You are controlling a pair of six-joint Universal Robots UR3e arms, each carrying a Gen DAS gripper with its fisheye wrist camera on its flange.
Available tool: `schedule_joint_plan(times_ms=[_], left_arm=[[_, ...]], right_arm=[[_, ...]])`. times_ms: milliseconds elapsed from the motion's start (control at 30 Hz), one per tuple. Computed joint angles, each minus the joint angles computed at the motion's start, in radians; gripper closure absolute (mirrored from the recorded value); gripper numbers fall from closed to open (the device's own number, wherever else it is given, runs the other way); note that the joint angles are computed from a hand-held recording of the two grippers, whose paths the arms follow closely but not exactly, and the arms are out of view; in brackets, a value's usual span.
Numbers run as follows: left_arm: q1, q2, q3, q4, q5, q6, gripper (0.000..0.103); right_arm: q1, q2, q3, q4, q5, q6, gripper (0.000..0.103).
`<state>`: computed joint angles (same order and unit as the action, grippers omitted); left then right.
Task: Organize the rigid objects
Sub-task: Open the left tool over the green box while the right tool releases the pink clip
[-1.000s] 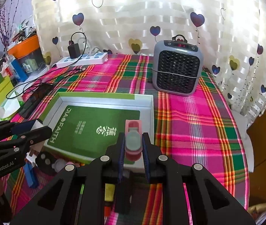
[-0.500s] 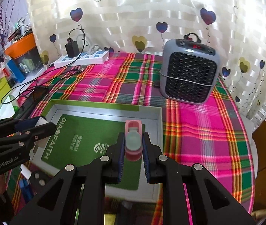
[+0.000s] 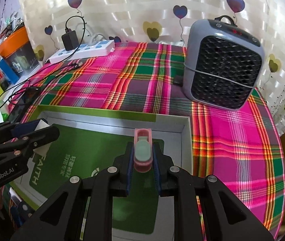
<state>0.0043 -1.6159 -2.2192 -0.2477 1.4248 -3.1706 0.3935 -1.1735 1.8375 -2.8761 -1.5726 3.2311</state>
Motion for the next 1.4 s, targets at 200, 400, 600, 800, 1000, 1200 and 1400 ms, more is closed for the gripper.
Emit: schedule_joint_plan(times_ms=[200, 400, 600, 800, 1000, 1200, 1400], left_arm=[[-0.006, -0.037, 0.014, 0.007, 0.007, -0.002, 0.071], [-0.009, -0.051, 0.025, 0.002, 0.015, -0.007, 0.071], [-0.013, -0.055, 0.033, -0.006, 0.021, -0.006, 0.071], [-0.024, -0.065, 0.043, -0.011, 0.044, -0.003, 0.071], [-0.011, -0.061, 0.035, -0.012, 0.039, -0.012, 0.07], [-0.001, -0.035, 0.013, -0.003, 0.019, -0.007, 0.067], [-0.003, 0.051, -0.039, -0.005, 0.006, -0.005, 0.064]], right_arm=[[0.006, 0.036, -0.041, 0.022, -0.003, -0.004, 0.084], [0.003, 0.049, -0.06, 0.038, 0.0, -0.006, 0.084], [-0.002, 0.054, -0.071, 0.059, 0.007, 0.002, 0.084], [-0.002, 0.061, -0.085, 0.077, 0.003, 0.003, 0.084], [-0.008, 0.06, -0.083, 0.078, 0.01, 0.018, 0.084], [-0.016, 0.043, -0.056, 0.048, 0.022, 0.041, 0.069], [-0.011, -0.007, 0.01, -0.004, 0.024, 0.047, 0.069]])
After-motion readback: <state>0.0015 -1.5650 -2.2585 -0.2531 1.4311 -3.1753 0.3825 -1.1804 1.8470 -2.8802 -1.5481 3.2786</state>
